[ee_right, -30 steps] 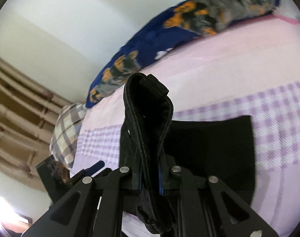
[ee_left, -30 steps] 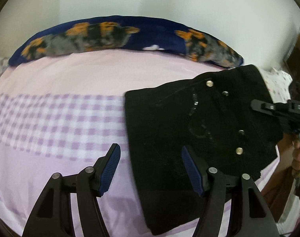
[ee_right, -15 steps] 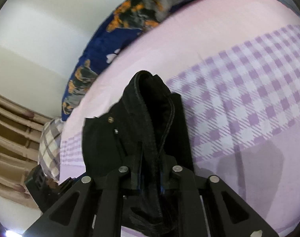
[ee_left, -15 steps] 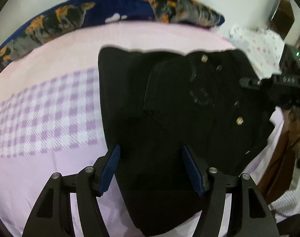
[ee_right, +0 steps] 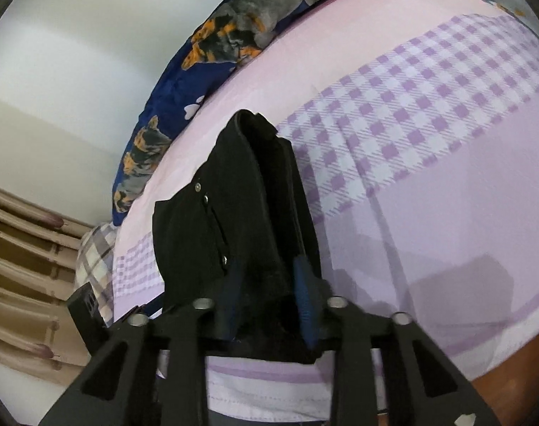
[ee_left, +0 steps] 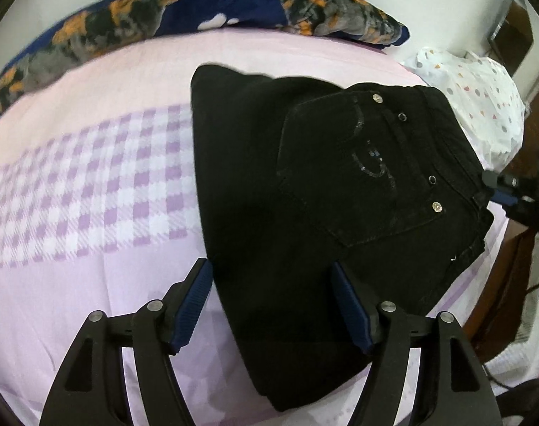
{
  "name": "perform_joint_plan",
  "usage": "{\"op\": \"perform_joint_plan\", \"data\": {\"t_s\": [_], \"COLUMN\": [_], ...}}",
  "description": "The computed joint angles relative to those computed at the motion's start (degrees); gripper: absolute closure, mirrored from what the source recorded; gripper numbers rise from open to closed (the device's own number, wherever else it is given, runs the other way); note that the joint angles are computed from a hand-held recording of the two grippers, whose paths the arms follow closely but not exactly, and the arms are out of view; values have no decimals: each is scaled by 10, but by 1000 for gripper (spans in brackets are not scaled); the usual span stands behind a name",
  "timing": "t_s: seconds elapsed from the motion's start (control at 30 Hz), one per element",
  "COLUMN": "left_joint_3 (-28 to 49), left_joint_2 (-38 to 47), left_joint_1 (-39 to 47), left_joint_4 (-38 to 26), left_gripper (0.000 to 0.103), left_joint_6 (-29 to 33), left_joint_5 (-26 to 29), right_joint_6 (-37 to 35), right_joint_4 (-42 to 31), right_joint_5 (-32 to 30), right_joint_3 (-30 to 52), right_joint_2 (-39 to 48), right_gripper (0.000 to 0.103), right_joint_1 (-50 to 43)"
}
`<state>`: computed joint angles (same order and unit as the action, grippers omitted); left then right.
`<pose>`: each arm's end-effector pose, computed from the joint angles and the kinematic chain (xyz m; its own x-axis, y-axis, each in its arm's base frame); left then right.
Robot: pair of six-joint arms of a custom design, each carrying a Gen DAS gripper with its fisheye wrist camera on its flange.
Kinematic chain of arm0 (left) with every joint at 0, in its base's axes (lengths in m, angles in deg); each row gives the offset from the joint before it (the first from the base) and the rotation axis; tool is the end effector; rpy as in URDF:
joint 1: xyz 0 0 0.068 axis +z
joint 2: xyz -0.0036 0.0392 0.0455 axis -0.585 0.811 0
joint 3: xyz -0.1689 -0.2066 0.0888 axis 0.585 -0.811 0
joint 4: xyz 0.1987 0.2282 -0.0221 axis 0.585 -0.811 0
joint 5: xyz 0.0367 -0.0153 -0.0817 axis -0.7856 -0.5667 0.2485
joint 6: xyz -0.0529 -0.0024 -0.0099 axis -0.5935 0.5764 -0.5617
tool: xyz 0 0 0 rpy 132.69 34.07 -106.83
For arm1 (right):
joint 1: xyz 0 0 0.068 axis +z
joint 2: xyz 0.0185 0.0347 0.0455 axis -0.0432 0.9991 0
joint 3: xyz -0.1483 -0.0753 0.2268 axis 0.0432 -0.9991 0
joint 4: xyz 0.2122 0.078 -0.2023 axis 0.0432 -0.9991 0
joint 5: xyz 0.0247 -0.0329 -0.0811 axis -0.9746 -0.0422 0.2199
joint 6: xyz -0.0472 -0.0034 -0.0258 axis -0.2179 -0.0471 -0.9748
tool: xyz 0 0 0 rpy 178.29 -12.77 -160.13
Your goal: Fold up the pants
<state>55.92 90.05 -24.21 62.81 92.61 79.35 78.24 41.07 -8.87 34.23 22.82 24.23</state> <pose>0.3623 0.0592 0.0847 -0.8441 0.3249 -0.4266 0.4418 0.8722 -0.2099 0.2568 0.1337 0.1416 -0.7799 0.5826 -0.2287 0.3554 0.7131 0.6043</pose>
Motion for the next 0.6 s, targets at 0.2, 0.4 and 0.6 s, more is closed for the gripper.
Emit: {"op": "perform_joint_plan", "data": {"t_s": [0.2, 0.4, 0.6], "left_joint_3": [-11, -15, -33], "left_joint_2": [-12, -20, -40], "left_joint_1": [5, 22, 28], "left_joint_4": [-6, -34, -37], "left_gripper": [33, 33, 33], "left_joint_6": [9, 43, 64], "left_joint_5": [-2, 3, -6], "right_joint_6": [7, 13, 28], "right_joint_4": [-23, -100, -122], "right_joint_5": [49, 117, 114], "right_joint_3": [16, 44, 23], "right_joint_2": [-2, -66, -33], "right_gripper": [90, 93, 93], "right_joint_1": [26, 88, 90]}}
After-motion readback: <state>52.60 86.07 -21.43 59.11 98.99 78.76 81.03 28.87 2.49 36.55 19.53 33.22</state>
